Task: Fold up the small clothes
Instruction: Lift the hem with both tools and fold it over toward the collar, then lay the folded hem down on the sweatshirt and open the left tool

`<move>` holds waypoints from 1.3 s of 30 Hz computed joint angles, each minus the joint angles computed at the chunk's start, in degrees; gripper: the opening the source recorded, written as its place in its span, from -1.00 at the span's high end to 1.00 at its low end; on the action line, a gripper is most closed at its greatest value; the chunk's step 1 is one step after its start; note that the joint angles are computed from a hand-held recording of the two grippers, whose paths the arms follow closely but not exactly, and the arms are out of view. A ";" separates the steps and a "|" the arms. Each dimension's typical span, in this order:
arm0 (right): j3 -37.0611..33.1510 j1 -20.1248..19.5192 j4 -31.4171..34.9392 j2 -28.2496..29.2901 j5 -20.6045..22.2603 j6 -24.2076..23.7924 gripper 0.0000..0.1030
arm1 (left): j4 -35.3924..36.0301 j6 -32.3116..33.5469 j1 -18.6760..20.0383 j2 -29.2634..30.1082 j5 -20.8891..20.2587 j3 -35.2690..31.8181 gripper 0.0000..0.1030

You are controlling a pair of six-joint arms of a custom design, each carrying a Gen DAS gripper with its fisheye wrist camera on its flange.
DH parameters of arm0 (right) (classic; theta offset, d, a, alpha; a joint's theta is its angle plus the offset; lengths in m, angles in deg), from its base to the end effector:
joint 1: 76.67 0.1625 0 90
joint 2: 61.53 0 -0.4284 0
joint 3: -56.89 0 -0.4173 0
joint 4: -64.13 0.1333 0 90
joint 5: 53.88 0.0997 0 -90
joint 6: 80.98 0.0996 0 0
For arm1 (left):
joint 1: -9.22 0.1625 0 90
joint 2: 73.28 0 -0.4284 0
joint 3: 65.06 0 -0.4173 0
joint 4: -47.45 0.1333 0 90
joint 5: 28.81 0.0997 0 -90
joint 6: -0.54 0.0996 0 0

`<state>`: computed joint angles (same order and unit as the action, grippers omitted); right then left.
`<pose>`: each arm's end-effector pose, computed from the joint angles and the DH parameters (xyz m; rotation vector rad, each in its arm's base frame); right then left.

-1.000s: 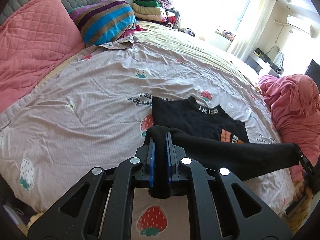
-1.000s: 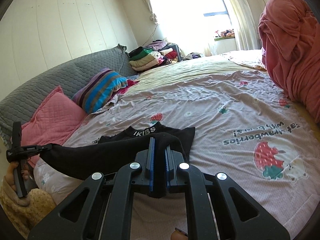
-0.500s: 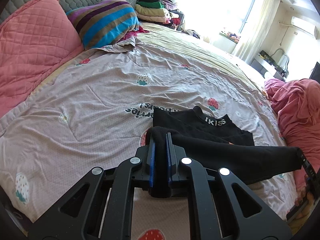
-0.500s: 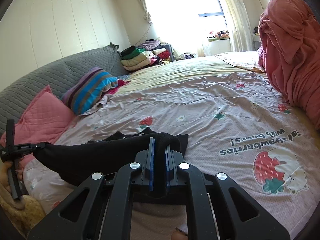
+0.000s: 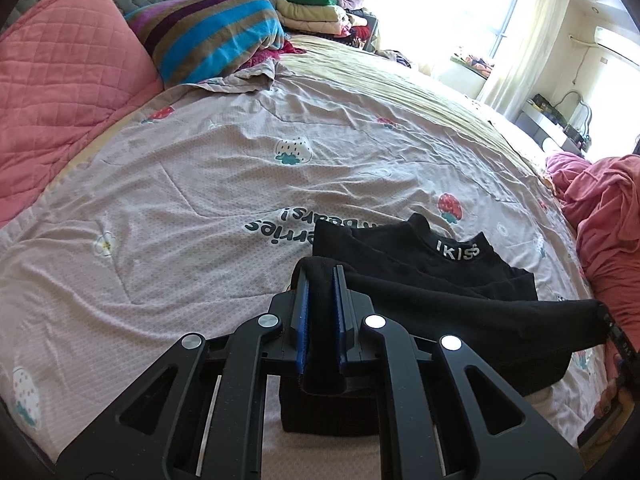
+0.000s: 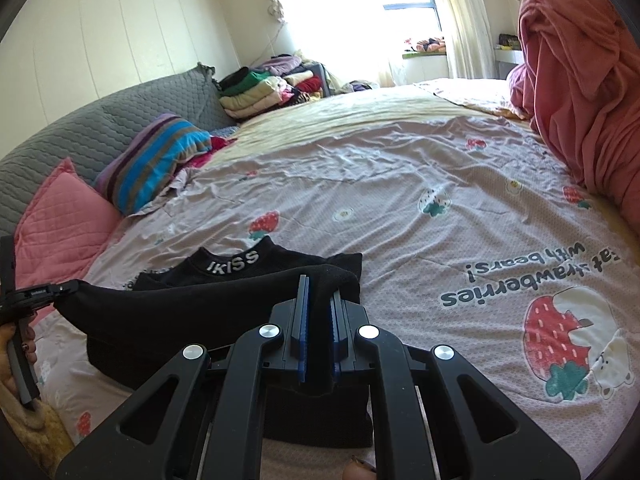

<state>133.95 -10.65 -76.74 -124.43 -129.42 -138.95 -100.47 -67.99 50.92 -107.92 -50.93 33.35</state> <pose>-0.1552 -0.7380 0.4241 0.9178 -2.6054 0.9209 -0.3220 -0.5890 -0.0158 -0.3075 2.1484 -1.1855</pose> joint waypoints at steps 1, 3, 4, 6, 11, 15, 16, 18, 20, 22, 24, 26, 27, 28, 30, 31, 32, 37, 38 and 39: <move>-0.34 0.12 -0.18 0.47 -0.42 0.10 0.85 | -0.08 0.34 0.31 0.26 0.21 -0.31 0.89; -1.05 0.46 -0.71 1.61 -1.56 0.46 0.85 | 0.20 0.40 0.78 0.62 0.46 -0.73 0.86; -1.41 0.64 -0.78 2.13 -2.13 0.47 0.85 | 0.40 0.20 1.04 0.73 0.64 -0.85 0.83; -1.78 0.89 -1.36 2.89 -3.17 0.66 0.85 | 2.48 -2.11 1.51 0.75 1.41 -1.00 0.83; -1.17 1.16 -5.19 4.06 -5.72 0.75 0.29 | 0.18 -2.09 1.66 0.33 0.84 0.51 0.69; 0.43 0.55 -7.09 3.18 -4.96 0.39 0.22 | 3.46 -3.33 0.26 0.60 2.02 0.78 0.63; 1.11 0.43 -7.51 2.73 -4.68 -0.10 0.22 | 3.56 -3.00 0.01 0.80 2.01 0.73 0.63; 2.97 0.05 -7.88 1.35 -3.83 -2.01 0.22 | 3.81 -1.93 -0.54 1.51 1.82 0.40 0.63; 4.57 -0.20 -7.70 0.14 -3.47 -4.23 0.22 | 1.49 0.93 -1.22 2.68 0.99 0.20 0.63; 6.10 -0.39 -6.87 -1.04 -3.60 -6.83 0.28 | 3.70 0.53 -1.80 3.67 1.07 -0.50 0.63; 7.53 -0.50 -5.62 -2.05 -4.25 -9.37 0.44 | 5.16 -0.15 -2.24 4.62 0.62 -0.87 0.63; 8.63 -0.51 -4.48 -2.67 -5.40 -11.34 0.45 | 6.10 -0.28 -2.16 5.48 -0.77 -1.14 0.65; 9.18 -0.49 -4.29 -2.86 -6.08 -12.29 0.45 | 9.30 -1.82 -1.86 5.80 -1.44 -1.84 0.65; 9.79 -0.42 -4.34 -2.96 -6.86 -13.31 0.46 | 11.83 -3.23 -1.56 6.09 -1.73 -2.41 0.67; 11.15 -0.29 -5.75 -3.02 -8.12 -15.21 0.46 | 14.45 -4.95 -0.95 6.56 -2.13 -3.12 0.67; 11.84 0.08 -8.09 -2.50 -9.77 -16.20 0.46 | 16.85 -6.86 -0.69 6.83 -2.23 -3.78 0.67; 12.34 0.41 -9.88 -2.03 -11.33 -16.55 0.46 | 17.79 -7.55 -0.65 7.14 -1.93 -4.17 0.67; 9.76 1.83 -12.22 2.49 -16.53 -15.51 0.50 | 22.38 -6.66 0.88 9.21 -1.31 -8.21 0.67; 9.07 2.05 -12.00 3.17 -16.37 -15.28 0.50 | 22.33 -6.31 1.22 9.44 -1.46 -8.68 0.67; 8.34 2.37 -12.00 3.92 -16.27 -15.07 0.50 | 22.50 -6.18 1.41 9.54 -1.35 -9.00 0.67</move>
